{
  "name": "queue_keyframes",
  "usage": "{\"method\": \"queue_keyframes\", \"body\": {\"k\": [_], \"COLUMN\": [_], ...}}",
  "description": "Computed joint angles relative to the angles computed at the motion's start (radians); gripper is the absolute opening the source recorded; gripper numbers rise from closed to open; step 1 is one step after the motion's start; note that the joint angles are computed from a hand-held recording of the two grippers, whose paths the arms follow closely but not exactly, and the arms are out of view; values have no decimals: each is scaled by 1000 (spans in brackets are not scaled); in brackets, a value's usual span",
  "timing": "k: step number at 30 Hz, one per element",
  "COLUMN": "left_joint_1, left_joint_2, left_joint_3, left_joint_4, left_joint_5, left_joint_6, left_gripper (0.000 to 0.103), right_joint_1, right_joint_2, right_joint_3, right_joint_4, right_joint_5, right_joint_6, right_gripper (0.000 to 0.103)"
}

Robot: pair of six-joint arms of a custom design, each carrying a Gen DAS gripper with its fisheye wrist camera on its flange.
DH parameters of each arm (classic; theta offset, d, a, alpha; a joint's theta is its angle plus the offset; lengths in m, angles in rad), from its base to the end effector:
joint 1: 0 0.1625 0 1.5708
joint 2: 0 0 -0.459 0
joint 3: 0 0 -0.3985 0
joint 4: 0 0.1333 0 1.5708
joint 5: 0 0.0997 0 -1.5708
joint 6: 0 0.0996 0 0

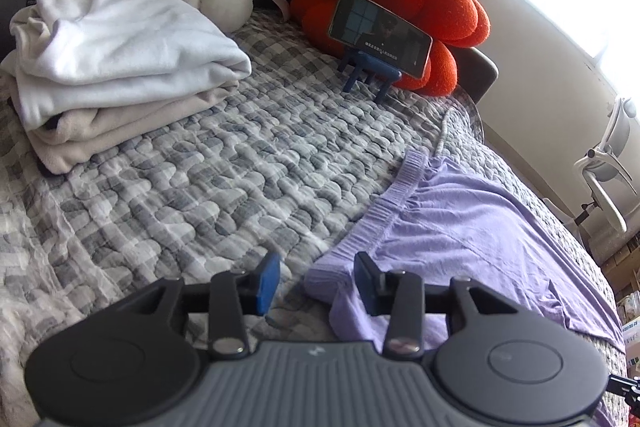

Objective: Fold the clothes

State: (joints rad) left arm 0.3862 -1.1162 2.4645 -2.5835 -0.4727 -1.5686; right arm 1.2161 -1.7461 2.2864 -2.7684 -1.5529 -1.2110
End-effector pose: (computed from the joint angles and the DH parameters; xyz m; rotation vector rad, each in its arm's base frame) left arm -0.2579 -0.3445 0.1106 -0.2052 2.3061 -1.3071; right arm -0.0128 -0.4234 0.3916 1.0931 -2.3759 0.6488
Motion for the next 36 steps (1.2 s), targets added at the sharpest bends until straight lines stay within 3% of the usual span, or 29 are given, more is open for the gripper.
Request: {"method": "queue_keyframes", "body": {"k": [4,7,9,11,14,18,21,26,28,31,32,34,36], "left_joint_1": [5,5,5,5,0,0,0,-2,-4,-6,-8,-11,-16], "left_joint_2": [7,11,10,9,9,6,2,-10,-7,0,-3,-11,-28], "left_joint_3": [-5,-10,-9,-5,-5,-9,-11,-7,-13,-24,-27,-32,-39], "left_joint_4": [-12,1,-1,-12,-11,-1,8,29,47,80,94,124,170], "left_joint_5": [-8,-6,-5,-3,6,7,6,2,3,5,5,5,3], "left_joint_6": [35,40,43,48,44,38,31,-1,-5,-11,-19,-37,-64], "left_gripper": [40,40,40,40,40,40,42,44,42,42,42,42,42], "right_joint_1": [28,31,37,38,37,40,38,17,21,27,30,39,18], "right_joint_2": [57,66,64,60,53,65,72,55,56,75,85,116,109], "right_joint_3": [-31,-18,-15,-8,-7,-12,-11,-14,-6,38,53,75,79], "right_joint_4": [57,31,16,-9,-25,-10,4,29,22,-114,-177,-348,-419], "right_joint_5": [-37,-34,-41,-34,-17,-26,-36,19,5,-23,-33,-72,-60], "right_joint_6": [44,17,17,9,12,16,10,47,19,-66,-80,-57,-27], "right_gripper": [15,16,5,5,6,17,17,17,17,8,10,13,14]}}
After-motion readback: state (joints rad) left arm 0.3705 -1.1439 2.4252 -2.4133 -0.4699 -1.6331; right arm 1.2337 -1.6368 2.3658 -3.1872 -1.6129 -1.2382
